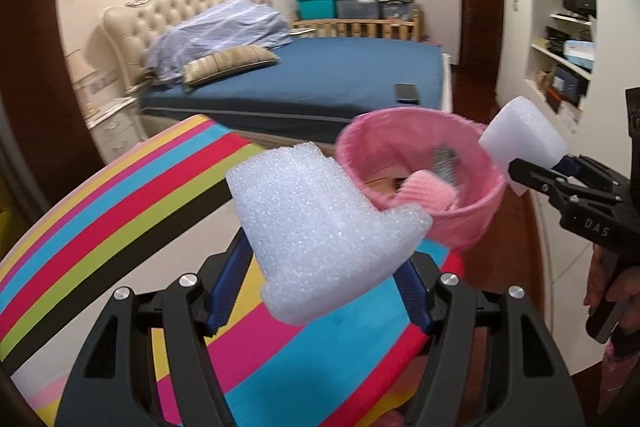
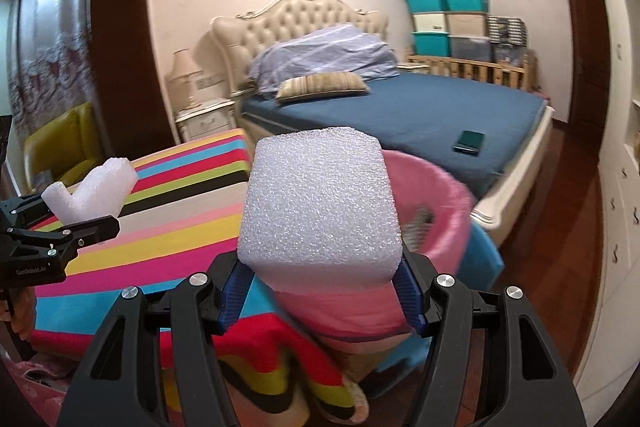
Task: Collect trash
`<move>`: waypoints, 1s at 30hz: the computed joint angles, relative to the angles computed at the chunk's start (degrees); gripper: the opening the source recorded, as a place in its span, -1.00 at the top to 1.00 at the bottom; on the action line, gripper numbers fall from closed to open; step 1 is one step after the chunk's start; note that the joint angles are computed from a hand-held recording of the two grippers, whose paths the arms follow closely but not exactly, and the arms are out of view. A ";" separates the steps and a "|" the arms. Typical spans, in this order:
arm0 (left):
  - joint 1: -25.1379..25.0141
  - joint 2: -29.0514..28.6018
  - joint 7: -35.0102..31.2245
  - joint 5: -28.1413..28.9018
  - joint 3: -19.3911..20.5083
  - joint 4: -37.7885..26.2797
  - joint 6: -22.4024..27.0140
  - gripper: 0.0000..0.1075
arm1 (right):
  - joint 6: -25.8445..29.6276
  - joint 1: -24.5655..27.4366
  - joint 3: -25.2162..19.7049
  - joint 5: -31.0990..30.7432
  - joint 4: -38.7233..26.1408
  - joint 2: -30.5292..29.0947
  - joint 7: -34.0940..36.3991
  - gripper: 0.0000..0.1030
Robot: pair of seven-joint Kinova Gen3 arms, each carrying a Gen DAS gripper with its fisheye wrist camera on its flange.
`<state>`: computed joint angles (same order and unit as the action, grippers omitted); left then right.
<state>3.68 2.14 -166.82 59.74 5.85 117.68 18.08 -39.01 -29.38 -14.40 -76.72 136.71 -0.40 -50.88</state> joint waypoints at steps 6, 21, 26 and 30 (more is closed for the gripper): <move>3.44 6.45 2.01 1.91 0.05 -6.53 4.34 -0.23 | 2.72 3.65 2.30 3.70 1.22 -0.66 -1.39 -0.17; 0.41 18.93 8.65 3.48 8.20 -23.26 10.19 -0.78 | 8.47 12.12 8.93 31.08 -3.92 7.55 -12.68 -0.68; -2.20 17.48 7.88 7.10 8.02 -20.97 9.21 -0.83 | 6.77 9.28 11.94 30.99 -1.26 6.18 -14.85 -0.68; -8.39 13.13 -0.61 13.01 13.69 -14.02 2.98 -0.83 | 3.12 7.19 8.86 22.32 3.38 2.58 -11.70 -0.68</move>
